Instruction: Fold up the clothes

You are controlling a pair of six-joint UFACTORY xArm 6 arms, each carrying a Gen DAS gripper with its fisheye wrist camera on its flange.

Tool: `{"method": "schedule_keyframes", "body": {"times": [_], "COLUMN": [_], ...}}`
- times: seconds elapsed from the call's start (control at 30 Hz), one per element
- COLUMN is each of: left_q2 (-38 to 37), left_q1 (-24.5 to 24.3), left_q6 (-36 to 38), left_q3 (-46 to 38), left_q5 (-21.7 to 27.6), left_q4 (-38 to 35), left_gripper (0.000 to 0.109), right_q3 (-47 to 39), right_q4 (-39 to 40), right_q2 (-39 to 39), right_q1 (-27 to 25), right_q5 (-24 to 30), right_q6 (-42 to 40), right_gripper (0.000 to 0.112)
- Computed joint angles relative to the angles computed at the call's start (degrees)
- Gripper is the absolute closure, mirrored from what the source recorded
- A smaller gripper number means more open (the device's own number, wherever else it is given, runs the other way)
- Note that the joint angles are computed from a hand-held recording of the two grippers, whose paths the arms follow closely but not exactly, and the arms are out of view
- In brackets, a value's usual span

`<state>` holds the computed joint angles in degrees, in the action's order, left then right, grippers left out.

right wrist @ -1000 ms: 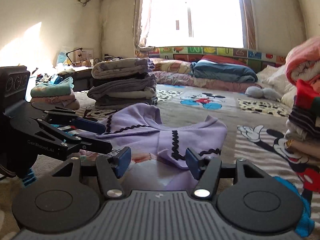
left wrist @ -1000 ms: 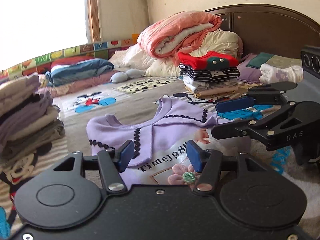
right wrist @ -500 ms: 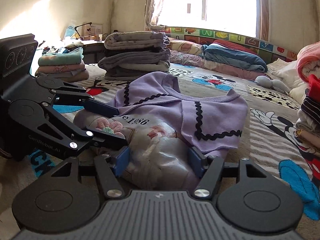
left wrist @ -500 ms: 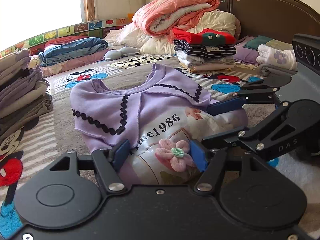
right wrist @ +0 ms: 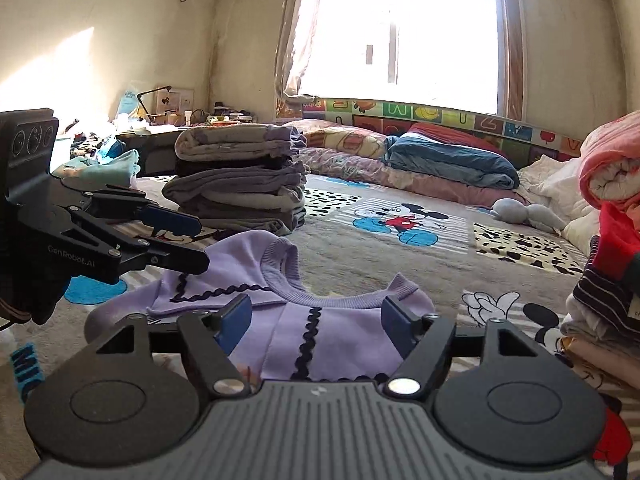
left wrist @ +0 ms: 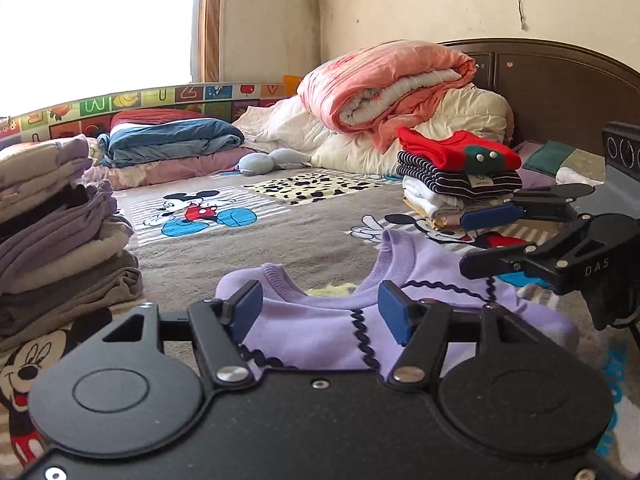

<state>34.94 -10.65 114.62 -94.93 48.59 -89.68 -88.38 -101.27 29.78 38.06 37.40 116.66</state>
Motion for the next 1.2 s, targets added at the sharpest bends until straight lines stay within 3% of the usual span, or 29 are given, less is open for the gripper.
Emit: {"method": "schedule_keyframes", "body": {"times": [0.2, 0.3, 0.47, 0.63, 0.83, 1.0, 1.07, 1.13, 1.2], "left_q2": [10.0, 11.6, 12.5, 15.4, 15.8, 15.6, 13.6, 9.1, 3.3], "left_q1": [0.1, -0.4, -0.8, -0.4, -0.4, -1.1, -1.6, -1.9, -1.4], "left_q6": [-10.7, -13.0, -14.7, -20.7, -22.5, -22.7, -19.0, -10.9, -4.7], "left_q3": [-13.6, -15.3, -16.1, -20.6, -21.2, -20.7, -17.6, -11.0, -2.8], "left_q5": [3.6, 3.7, 4.0, 6.4, 6.7, 5.5, 2.9, -0.9, -4.1], "left_q4": [6.7, 10.5, 13.5, 17.7, 19.5, 20.7, 18.9, 12.4, 3.7], "left_gripper": [0.044, 0.040, 0.034, 0.034, 0.034, 0.034, 0.032, 0.029, 0.025], "right_q3": [-3.3, -5.9, -8.7, -10.5, -12.4, -12.6, -12.4, -11.1, -6.4], "right_q4": [-9.9, -12.7, -12.1, -10.0, -8.4, -2.3, -2.5, -3.7, -8.0], "right_q2": [2.8, 5.2, 8.0, 9.6, 11.1, 12.0, 11.8, 10.7, 6.9], "right_q1": [-6.0, -8.6, -10.6, -11.9, -13.5, -13.6, -13.5, -12.5, -9.3], "right_q5": [-8.2, -12.7, -19.3, -23.7, -28.4, -29.3, -28.9, -26.1, -16.3], "right_q6": [5.3, 9.6, 12.7, 12.5, 13.0, 6.4, 6.8, 7.6, 11.4], "right_gripper": [0.035, 0.034, 0.029, 0.025, 0.024, 0.024, 0.024, 0.024, 0.026]}}
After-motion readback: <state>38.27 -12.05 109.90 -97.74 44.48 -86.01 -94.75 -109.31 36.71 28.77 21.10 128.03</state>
